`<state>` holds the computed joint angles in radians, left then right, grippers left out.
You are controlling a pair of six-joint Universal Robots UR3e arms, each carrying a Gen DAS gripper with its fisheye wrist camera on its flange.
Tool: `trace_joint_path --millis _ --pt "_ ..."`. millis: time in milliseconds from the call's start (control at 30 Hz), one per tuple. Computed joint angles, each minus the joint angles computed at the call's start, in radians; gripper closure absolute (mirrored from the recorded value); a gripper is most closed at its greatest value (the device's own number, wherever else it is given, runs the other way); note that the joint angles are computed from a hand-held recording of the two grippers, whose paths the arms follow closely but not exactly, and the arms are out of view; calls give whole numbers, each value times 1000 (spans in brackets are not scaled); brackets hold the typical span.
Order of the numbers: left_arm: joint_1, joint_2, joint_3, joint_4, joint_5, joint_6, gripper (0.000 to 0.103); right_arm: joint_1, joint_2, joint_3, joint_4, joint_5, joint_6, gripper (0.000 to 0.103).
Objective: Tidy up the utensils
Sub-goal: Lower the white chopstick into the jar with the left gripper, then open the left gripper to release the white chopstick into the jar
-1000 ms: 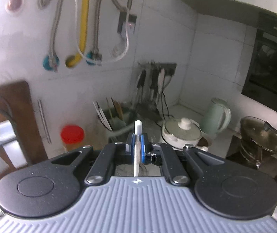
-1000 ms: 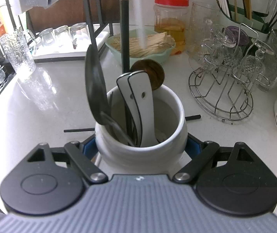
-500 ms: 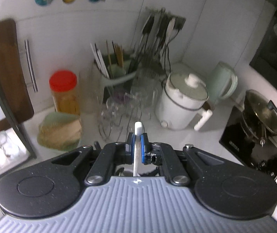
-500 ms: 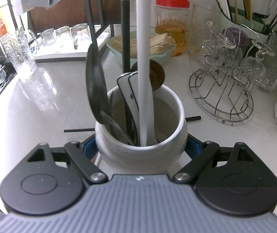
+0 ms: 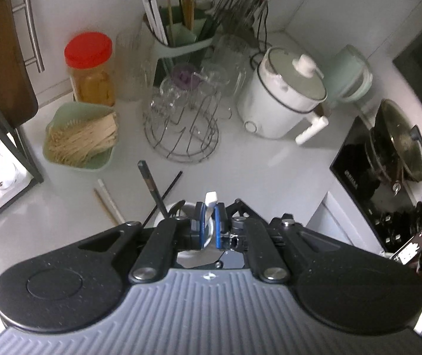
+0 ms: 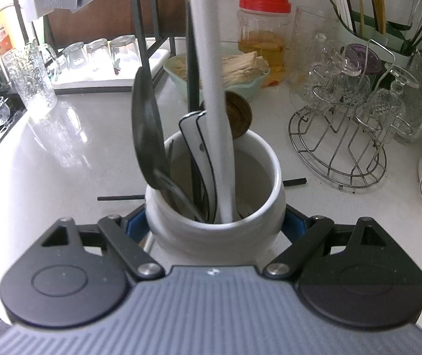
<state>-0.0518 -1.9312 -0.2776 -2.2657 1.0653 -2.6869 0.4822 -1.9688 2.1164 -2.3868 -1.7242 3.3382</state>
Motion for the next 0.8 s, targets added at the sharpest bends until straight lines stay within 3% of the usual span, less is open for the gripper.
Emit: trace_joint_path --millis 200,367,400,500,800 --pt "-8 11 -28 16 3 -23 96 1 -1 2 -2 0 1 12" --pt "-12 100 -193 137 19 -75 95 1 -3 8 -12 0 6 12" --pt "-14 116 -217 156 24 -83 92 3 -5 10 -14 -1 8 12" --pt "-9 201 -343 247 20 -108 67 1 -9 13 -15 1 6 12" --pt "77 527 -768 547 -33 -179 61 -24 -60 45 -3 6 -8 12"
